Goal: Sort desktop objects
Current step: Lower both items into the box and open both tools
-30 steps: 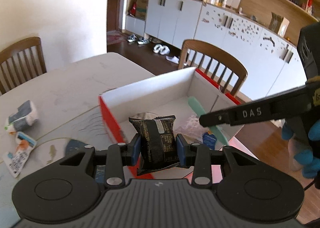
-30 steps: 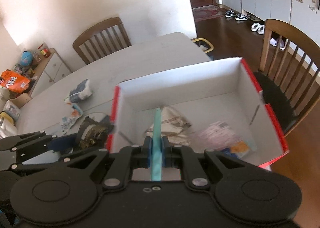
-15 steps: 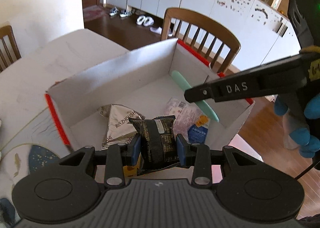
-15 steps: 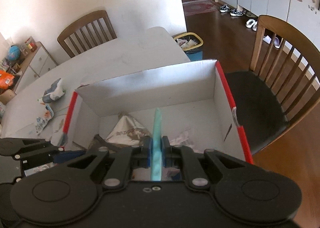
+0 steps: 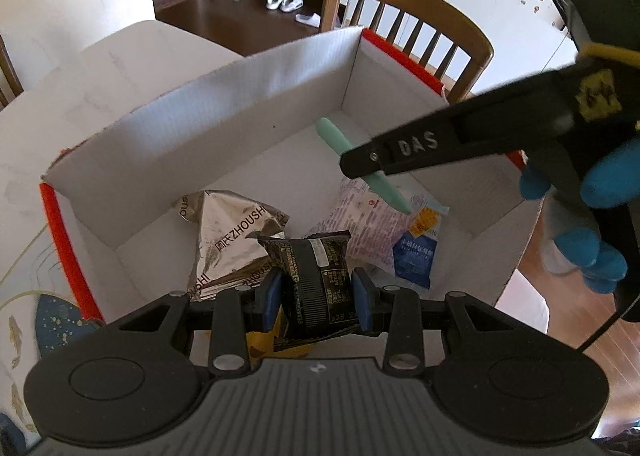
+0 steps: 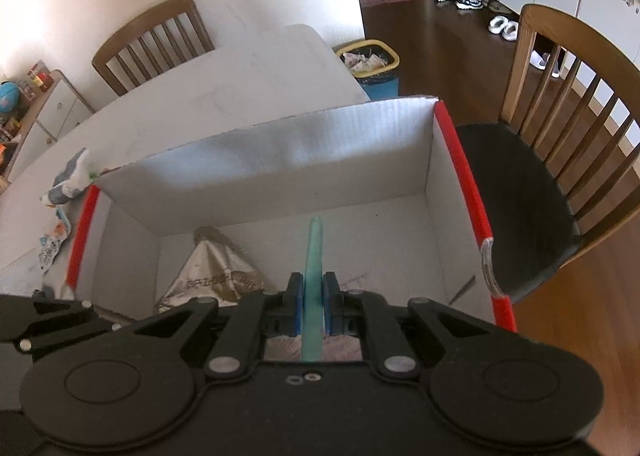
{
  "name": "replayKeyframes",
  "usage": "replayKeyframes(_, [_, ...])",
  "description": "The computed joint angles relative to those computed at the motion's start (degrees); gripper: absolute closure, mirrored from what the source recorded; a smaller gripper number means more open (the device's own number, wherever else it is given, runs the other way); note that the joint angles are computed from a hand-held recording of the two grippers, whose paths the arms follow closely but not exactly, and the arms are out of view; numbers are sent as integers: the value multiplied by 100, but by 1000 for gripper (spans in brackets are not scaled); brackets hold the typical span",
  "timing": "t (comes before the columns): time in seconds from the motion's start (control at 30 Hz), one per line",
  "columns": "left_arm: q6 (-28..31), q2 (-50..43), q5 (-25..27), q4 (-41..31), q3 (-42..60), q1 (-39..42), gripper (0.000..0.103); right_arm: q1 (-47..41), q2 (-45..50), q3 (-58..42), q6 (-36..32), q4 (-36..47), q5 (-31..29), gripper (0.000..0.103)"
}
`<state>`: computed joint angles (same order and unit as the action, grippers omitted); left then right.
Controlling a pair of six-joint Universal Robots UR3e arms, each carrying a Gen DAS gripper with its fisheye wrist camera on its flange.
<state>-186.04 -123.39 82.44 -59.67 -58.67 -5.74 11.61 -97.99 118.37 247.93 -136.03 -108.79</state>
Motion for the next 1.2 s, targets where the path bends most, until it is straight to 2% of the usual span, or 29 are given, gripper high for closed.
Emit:
replayKeyframes(0.43, [242,-539,-150,-710,841,44,67,-539,412,-122,-480,-81,554,94])
replayKeyframes(0.7, [159,-378,-191,-546,617,80,67,-591,710,-387,-595,41,686,94])
replayKeyframes(0.73, [147,-346,-211,-511,569,93,66,-589,733,-407,-610,50,685,94])
replayKeyframes(0.87, [102,-143,-214,-294,276,116,53,-589,803,-475,-641,77,715,94])
replayKeyframes(0.93, [41,-69,-202,-210,164,124,49,-587,804,-464,-633,74,746,90])
replayKeyframes(1.2, [-200,217,-229,296,-373,151,43,-615,583,-422,-657,158,758,81])
